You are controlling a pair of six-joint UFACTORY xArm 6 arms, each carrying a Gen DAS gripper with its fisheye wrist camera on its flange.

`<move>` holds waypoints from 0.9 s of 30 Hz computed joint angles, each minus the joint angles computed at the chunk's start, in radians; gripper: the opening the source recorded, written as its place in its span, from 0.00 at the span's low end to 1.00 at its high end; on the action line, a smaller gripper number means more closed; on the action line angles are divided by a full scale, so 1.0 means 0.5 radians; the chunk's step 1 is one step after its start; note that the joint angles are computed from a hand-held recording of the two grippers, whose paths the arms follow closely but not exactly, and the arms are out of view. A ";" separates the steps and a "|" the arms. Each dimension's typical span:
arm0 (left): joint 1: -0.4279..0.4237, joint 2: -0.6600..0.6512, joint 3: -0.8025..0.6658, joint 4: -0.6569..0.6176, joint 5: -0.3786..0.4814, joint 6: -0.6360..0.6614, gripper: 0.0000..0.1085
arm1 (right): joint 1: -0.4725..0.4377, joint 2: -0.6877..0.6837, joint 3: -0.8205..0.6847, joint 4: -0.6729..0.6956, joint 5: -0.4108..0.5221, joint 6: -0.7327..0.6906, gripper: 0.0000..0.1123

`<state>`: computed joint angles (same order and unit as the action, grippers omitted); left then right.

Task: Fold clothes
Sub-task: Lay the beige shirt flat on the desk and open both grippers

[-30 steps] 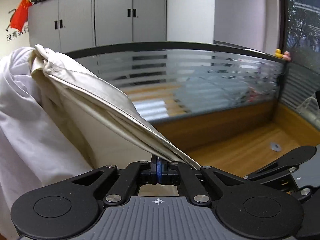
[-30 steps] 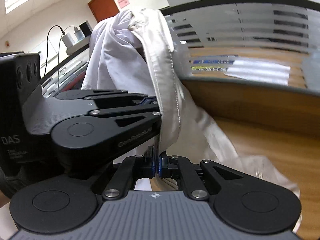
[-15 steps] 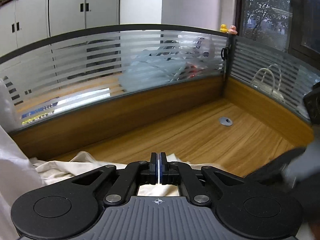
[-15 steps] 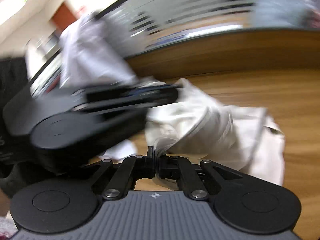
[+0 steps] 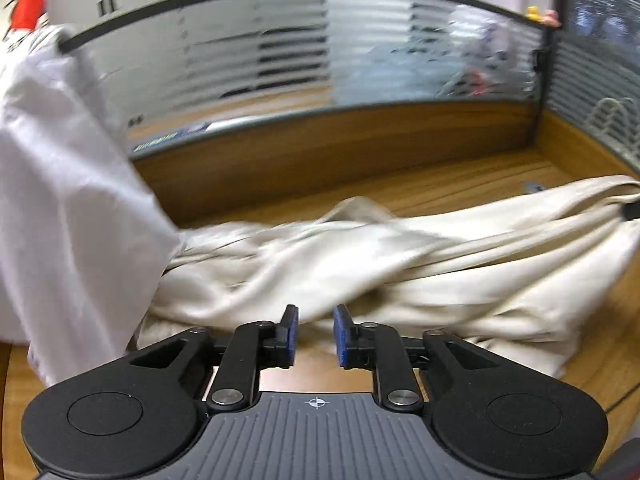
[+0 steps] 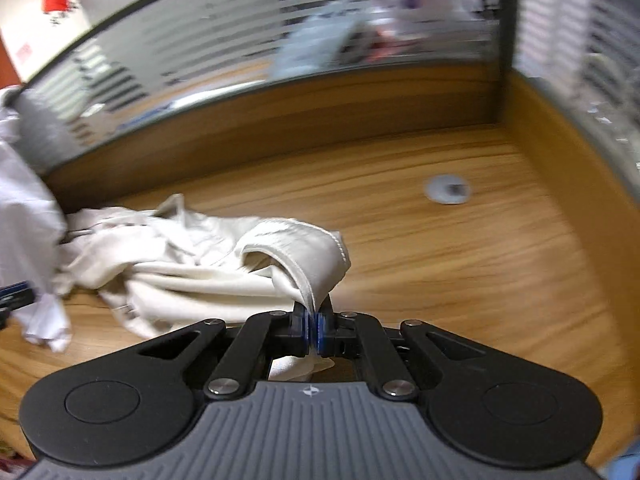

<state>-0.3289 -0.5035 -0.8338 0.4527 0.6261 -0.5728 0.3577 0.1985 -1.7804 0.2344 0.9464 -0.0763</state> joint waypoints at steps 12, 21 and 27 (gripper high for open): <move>-0.356 0.354 -0.381 0.369 0.340 -0.756 0.41 | -0.629 0.160 -0.165 -0.194 0.117 -0.133 0.09; -0.482 0.743 -0.780 0.438 0.491 -0.755 0.53 | -0.790 0.373 -0.472 0.063 0.250 -0.541 0.44; -0.408 0.993 -0.982 0.378 0.440 -0.633 0.55 | -0.730 0.631 -0.812 0.269 0.485 -0.742 0.47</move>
<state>-0.5328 -0.0071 -1.3248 0.6417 0.8462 -0.8893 -0.0076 0.5141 -2.1866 0.3688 1.1886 -0.4474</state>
